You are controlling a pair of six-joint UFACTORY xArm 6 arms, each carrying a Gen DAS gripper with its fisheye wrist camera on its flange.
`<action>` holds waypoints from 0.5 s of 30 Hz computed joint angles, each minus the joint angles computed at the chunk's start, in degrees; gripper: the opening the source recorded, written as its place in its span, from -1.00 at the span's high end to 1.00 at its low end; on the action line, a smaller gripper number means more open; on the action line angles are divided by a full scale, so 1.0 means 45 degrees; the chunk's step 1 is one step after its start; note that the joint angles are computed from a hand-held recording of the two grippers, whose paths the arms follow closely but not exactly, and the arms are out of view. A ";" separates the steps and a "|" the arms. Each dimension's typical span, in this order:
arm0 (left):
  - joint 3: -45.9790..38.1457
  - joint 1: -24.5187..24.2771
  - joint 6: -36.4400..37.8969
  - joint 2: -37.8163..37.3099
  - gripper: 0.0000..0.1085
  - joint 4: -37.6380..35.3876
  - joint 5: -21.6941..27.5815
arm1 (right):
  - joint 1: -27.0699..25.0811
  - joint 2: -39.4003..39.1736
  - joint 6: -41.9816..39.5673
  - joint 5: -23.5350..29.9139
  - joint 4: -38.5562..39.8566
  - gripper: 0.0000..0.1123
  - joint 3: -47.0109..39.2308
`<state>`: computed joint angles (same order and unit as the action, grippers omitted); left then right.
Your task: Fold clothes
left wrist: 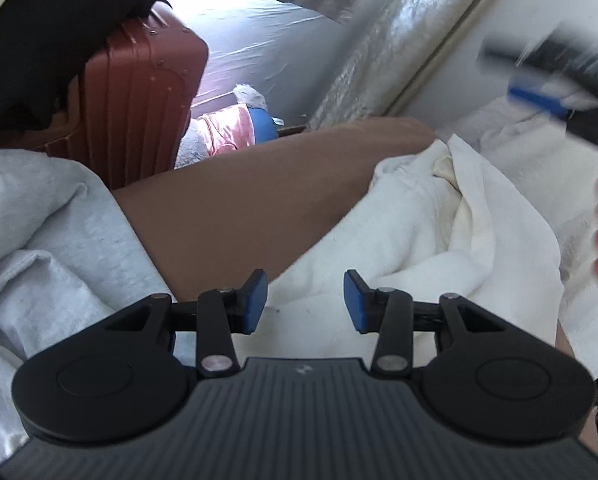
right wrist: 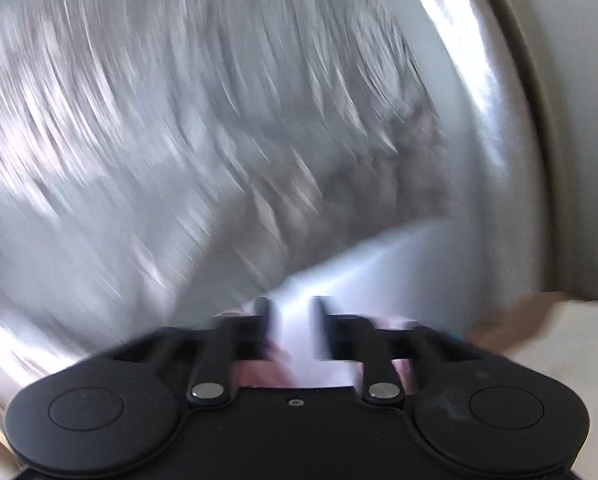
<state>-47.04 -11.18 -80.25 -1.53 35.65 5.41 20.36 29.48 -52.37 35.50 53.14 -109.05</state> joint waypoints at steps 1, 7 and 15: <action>-0.0034 -0.0066 0.0354 0.0043 0.25 -0.0238 0.0024 | 0.0192 0.0023 0.0547 -0.0991 -0.1333 -0.21 0.0433; 0.0078 -0.0699 0.4525 0.0325 0.07 -0.4109 -0.0647 | -0.0010 0.0378 0.3908 -0.1762 -0.6027 0.03 0.1027; -0.0518 -0.0934 0.4462 0.0679 0.17 -0.3418 0.0044 | 0.0161 0.0412 0.4724 -0.4096 -1.2619 0.74 0.2897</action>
<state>-49.37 -15.38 -60.17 1.52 20.26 5.61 21.08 31.33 -31.11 17.07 -3.65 -96.01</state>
